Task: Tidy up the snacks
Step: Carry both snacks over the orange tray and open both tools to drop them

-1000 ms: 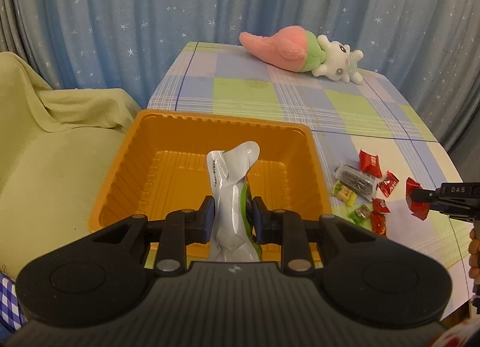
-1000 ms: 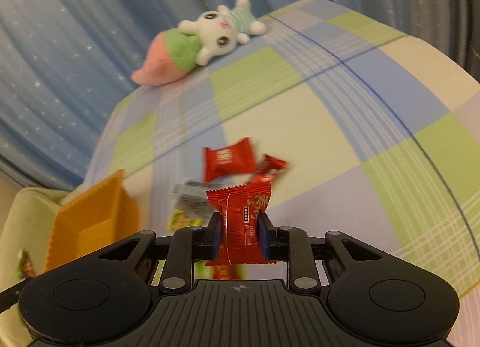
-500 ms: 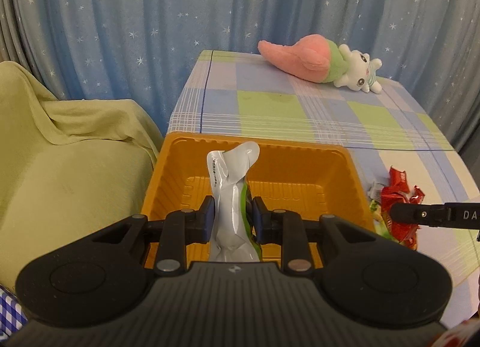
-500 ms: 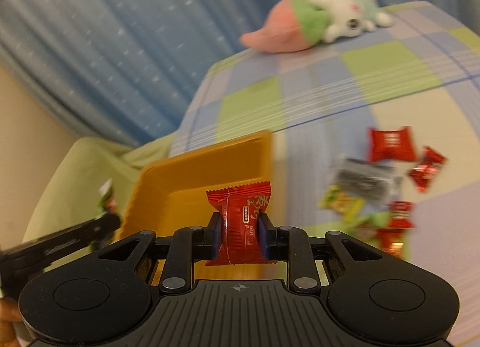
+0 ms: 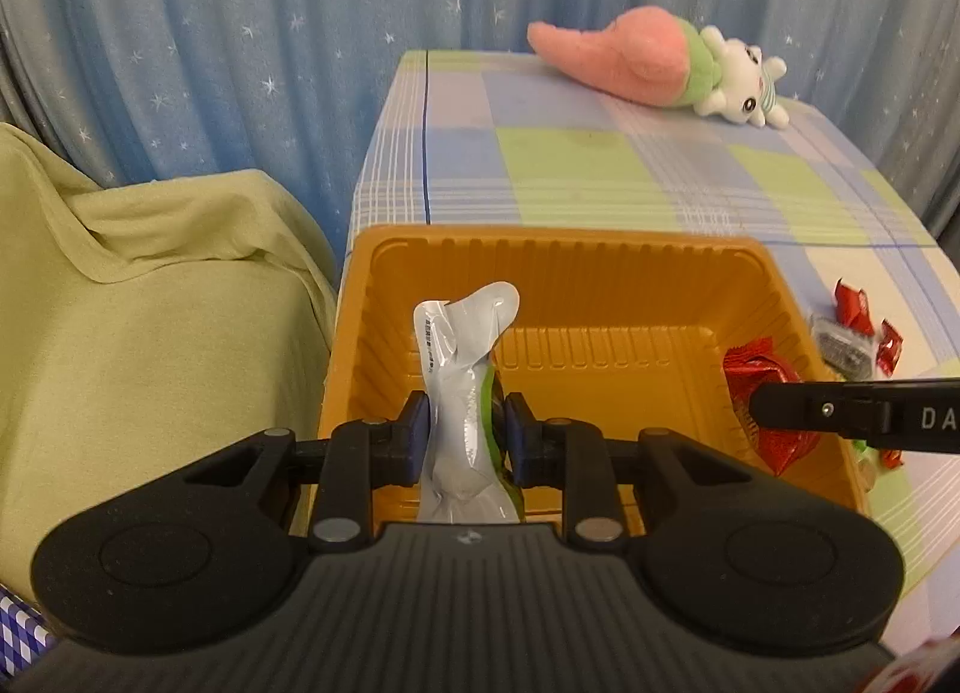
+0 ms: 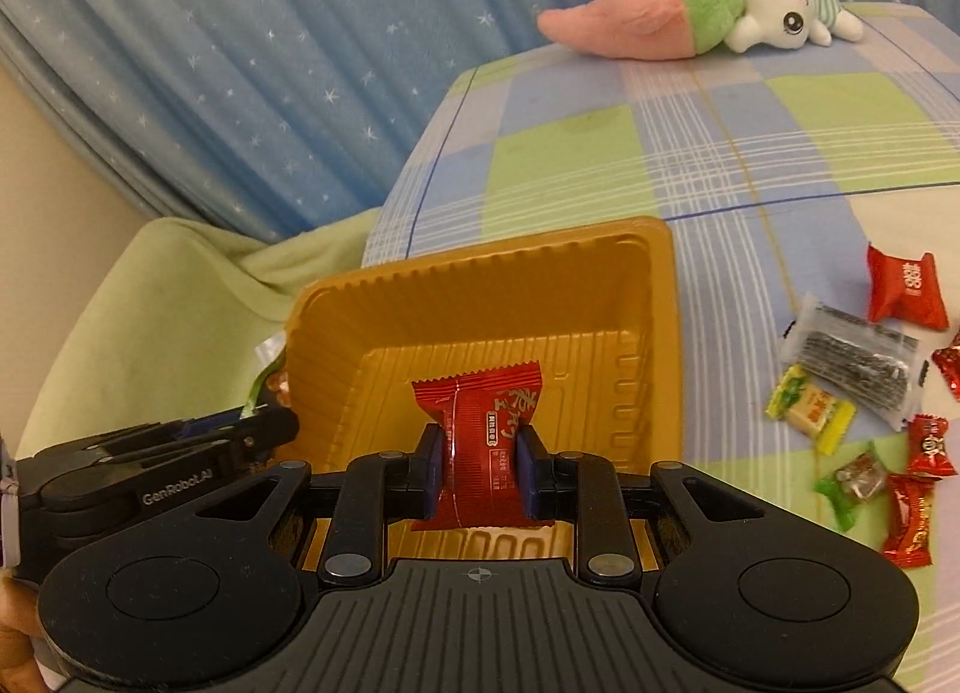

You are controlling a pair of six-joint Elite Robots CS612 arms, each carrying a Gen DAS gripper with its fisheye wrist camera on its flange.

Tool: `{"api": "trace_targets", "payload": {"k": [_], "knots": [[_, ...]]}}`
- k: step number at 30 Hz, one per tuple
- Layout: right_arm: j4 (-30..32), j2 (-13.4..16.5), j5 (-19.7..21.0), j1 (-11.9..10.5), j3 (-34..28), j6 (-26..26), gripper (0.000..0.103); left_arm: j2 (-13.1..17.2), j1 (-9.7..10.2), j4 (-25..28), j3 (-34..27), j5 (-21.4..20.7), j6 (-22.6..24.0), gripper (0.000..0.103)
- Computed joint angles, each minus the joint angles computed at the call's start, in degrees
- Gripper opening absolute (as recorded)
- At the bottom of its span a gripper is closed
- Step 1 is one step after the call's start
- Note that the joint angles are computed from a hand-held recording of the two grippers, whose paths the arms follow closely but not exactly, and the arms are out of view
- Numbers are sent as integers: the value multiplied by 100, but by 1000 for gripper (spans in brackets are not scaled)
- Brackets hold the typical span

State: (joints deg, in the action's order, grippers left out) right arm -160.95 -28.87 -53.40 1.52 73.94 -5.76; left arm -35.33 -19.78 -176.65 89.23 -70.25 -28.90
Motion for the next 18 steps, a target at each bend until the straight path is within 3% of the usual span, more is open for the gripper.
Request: {"api": "trace_targets", "payload": {"k": [10,18], "knots": [[132,39,-158,65,-69,30,26,124,91,246,-153,-267,126,24],[189,37,-173,94,-68,14,26,-18,98,35,90,-390,88,26]]}}
